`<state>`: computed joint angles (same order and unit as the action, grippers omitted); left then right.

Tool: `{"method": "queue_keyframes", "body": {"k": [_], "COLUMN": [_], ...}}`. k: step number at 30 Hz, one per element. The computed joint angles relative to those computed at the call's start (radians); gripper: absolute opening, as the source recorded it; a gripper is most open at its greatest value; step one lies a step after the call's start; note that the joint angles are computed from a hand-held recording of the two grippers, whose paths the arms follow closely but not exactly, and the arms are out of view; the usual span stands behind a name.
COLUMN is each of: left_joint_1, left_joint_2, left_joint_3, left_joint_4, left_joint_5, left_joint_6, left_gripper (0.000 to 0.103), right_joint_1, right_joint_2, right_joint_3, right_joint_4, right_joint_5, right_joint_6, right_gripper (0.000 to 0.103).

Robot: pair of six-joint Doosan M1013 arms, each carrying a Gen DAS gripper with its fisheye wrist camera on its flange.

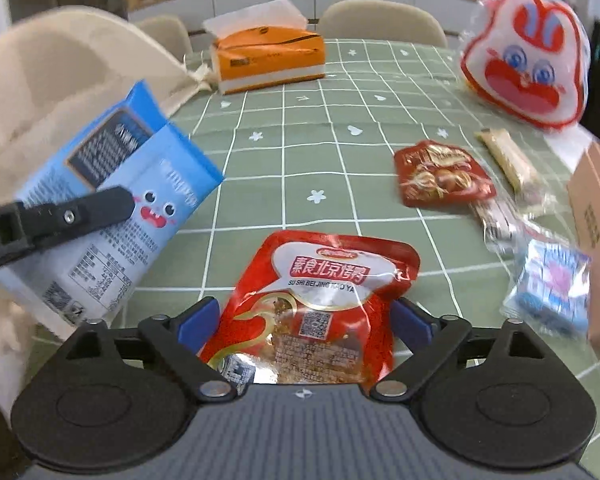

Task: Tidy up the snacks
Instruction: 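Grasp the blue packet with the left tool while the right tool grasps the red duck packet, then carry both packets into the pink box and open both tools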

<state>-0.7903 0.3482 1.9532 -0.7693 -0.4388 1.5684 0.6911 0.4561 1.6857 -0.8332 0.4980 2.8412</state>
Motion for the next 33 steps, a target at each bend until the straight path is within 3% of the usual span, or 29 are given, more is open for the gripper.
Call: {"method": "queue_keyframes", "body": {"k": [7, 14, 19, 22, 25, 29, 33], "left_joint_1": [-0.006, -0.021, -0.015, -0.012, -0.015, -0.022, -0.024], "left_joint_2": [0.003, -0.002, 0.004, 0.010, 0.011, 0.013, 0.016], "left_joint_3": [0.001, 0.005, -0.006, -0.014, -0.016, -0.020, -0.026], "left_joint_4": [-0.030, 0.027, 0.138, 0.227, 0.261, 0.240, 0.206], "left_joint_5": [-0.004, -0.020, 0.047, 0.081, 0.089, 0.103, 0.121], "left_joint_6": [0.019, 0.036, -0.029, -0.100, -0.119, -0.080, -0.042], "left_gripper": [0.019, 0.019, 0.019, 0.019, 0.019, 0.019, 0.019], "right_joint_1": [0.006, -0.001, -0.009, -0.006, -0.007, -0.001, 0.004], "right_joint_2": [0.000, -0.053, -0.111, -0.145, -0.174, -0.187, -0.170], "right_joint_3": [0.020, 0.097, 0.182, 0.232, 0.274, 0.313, 0.289], "right_joint_4": [-0.125, -0.181, -0.237, -0.287, -0.290, -0.429, -0.394], "right_joint_5": [-0.021, -0.076, -0.099, -0.106, -0.115, -0.108, -0.083], "right_joint_6": [0.125, 0.137, 0.167, 0.182, 0.213, 0.421, 0.404], "right_gripper": [0.097, 0.076, 0.074, 0.075, 0.088, 0.093, 0.097]}}
